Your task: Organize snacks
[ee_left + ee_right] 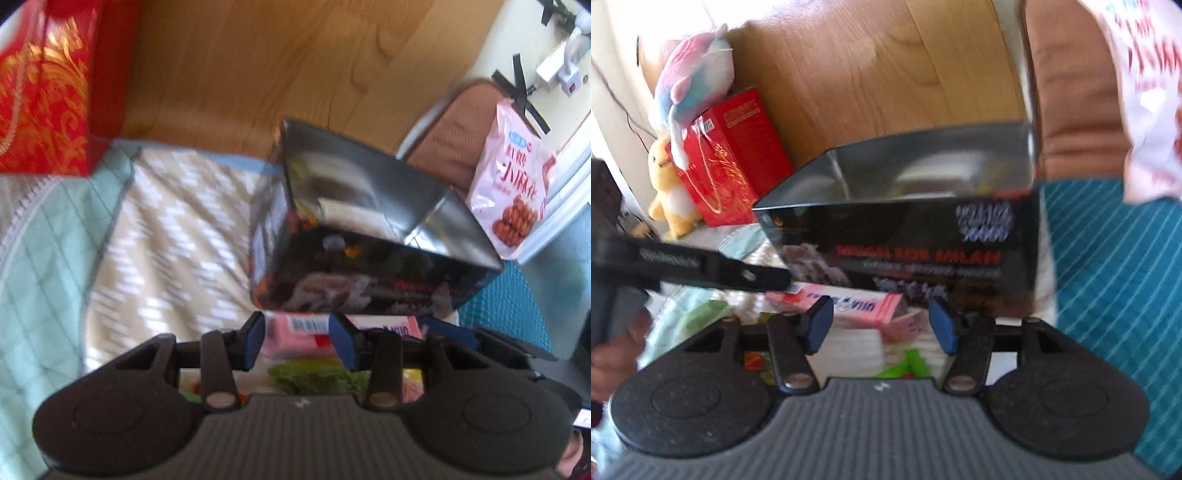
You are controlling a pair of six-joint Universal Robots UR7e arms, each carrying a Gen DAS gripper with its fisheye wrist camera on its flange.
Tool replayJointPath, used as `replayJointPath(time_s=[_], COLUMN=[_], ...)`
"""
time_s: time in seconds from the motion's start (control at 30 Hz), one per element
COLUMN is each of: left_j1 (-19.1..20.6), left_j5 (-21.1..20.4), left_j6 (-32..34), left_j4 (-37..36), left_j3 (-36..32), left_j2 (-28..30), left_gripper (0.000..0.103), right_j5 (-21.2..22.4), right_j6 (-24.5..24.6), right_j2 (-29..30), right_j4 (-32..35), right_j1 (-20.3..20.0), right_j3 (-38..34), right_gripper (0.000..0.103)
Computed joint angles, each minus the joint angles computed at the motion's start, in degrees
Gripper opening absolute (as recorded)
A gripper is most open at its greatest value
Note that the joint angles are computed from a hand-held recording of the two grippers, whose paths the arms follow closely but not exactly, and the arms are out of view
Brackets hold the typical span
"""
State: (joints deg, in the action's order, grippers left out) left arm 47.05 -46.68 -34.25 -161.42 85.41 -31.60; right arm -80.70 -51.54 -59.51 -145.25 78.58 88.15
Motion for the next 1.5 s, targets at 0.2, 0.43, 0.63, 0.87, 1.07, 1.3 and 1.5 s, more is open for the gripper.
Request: replayJointPath(time_s=[0.2,0.43,0.63,0.87,1.07,1.3,1.5], left_j1=[-1.81,-8.77,-13.83,-12.46,-14.21,-13.04,-11.63], left_j5=[2.99,7.44,10.44,-1.21,2.22,-0.59,-3.83], left_j6=[-1.14,6.60,4.90,-3.23,-4.04,-3.68,-3.95], left_j4=[-2.55,-16.43,-13.99,-7.39,-13.21,-11.00,-7.20], left_j3=[1.38,6.40,10.14,11.96,16.89,15.82,13.12], left_j2=[0.83,-0.51,0.33,1.65,-1.24,-1.70,0.53], left_gripper=[0.040,0.040,0.042,0.040,0.043,0.045,0.046], right_j5=[-0.36,10.27,12.34,8.92,9.41,8.13,5.76], right_j6=[3.57,-5.62,-10.23,-13.22,-22.19,-24.04,-22.45], right_j2=[-0.87,-10.05,-19.12,-23.57,-27.01,-27.81,-25.49], right_j4=[-1.05,-17.92,-11.99,-3.89,-4.19,-9.20,-9.57], right_j1=[0.07,-1.49,-6.06,-10.18,-11.11,-14.59,-13.66], right_j3=[1.95,15.55,22.08,24.89,27.25,28.63,27.31], right_gripper=[0.051,0.048,0.047,0.042,0.071,0.079,0.046])
